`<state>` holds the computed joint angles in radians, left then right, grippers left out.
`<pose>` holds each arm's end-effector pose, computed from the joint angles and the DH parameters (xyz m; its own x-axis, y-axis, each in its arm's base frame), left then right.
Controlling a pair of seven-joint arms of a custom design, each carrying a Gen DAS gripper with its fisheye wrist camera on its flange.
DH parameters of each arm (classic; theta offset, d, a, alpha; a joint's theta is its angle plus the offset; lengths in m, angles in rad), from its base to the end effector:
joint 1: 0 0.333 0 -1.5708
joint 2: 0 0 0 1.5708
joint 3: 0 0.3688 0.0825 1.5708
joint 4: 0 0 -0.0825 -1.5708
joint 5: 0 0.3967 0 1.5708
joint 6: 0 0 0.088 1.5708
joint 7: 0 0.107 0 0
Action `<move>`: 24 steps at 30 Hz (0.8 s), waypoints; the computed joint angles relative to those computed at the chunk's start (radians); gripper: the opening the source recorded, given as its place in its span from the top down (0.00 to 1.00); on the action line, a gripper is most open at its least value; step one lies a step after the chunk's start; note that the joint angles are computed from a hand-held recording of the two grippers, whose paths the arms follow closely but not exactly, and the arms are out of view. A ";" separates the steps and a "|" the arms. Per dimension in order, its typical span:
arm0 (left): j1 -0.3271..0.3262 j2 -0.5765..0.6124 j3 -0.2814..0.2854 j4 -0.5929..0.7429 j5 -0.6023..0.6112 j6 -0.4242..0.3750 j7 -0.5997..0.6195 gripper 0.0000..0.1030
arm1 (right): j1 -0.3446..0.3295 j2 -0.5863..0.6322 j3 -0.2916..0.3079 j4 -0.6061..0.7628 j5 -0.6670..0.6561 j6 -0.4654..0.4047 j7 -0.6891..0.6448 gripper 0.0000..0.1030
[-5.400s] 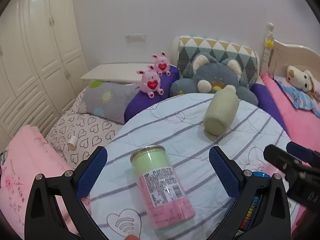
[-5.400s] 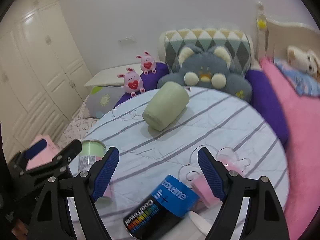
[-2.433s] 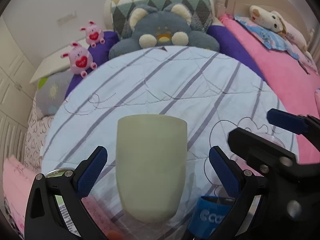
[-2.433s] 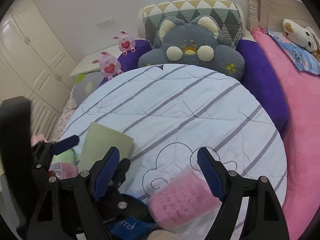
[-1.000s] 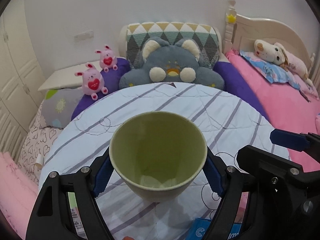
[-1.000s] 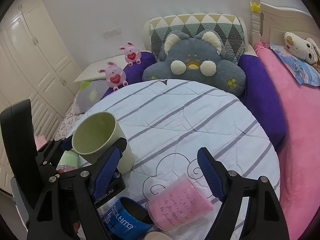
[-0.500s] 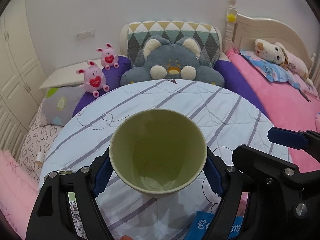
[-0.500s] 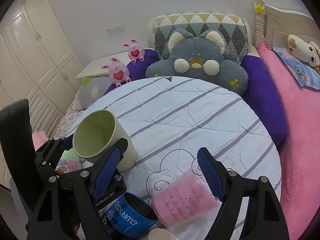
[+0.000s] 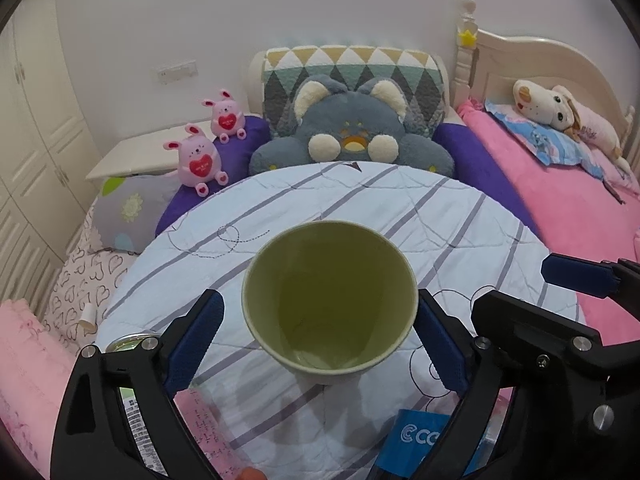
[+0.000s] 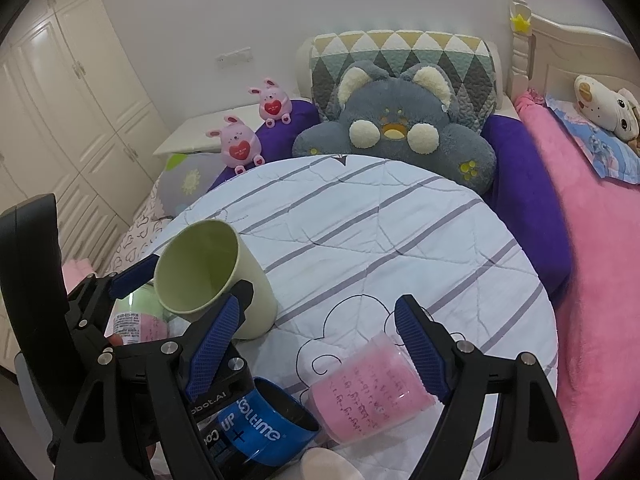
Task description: Flip cup upright
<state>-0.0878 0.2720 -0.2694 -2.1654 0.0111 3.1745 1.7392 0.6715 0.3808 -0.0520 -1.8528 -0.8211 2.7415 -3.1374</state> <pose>0.5981 -0.2125 0.4029 -0.4608 -0.8861 -0.0503 -0.6346 0.3686 -0.6792 0.5494 0.4321 0.4048 -0.1697 -0.9546 -0.2448 -0.7559 0.2855 -0.5892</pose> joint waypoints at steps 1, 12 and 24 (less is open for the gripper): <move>0.019 -0.003 -0.020 -0.005 -0.006 0.003 0.008 0.08 | 0.002 -0.003 -0.002 -0.002 -0.004 0.001 0.003 0.21; 0.125 -0.057 -0.127 -0.069 -0.019 0.064 0.015 0.03 | 0.025 -0.048 0.010 -0.014 -0.096 -0.081 0.065 0.21; 0.164 -0.195 -0.145 -0.228 0.007 0.175 -0.050 0.03 | 0.008 -0.120 0.088 -0.069 -0.218 -0.127 0.140 0.21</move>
<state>0.0765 0.0766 -0.4146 -2.3937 0.0178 3.3497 1.6895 0.6795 0.2605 0.0357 -1.9220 -1.0389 2.6148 -2.9977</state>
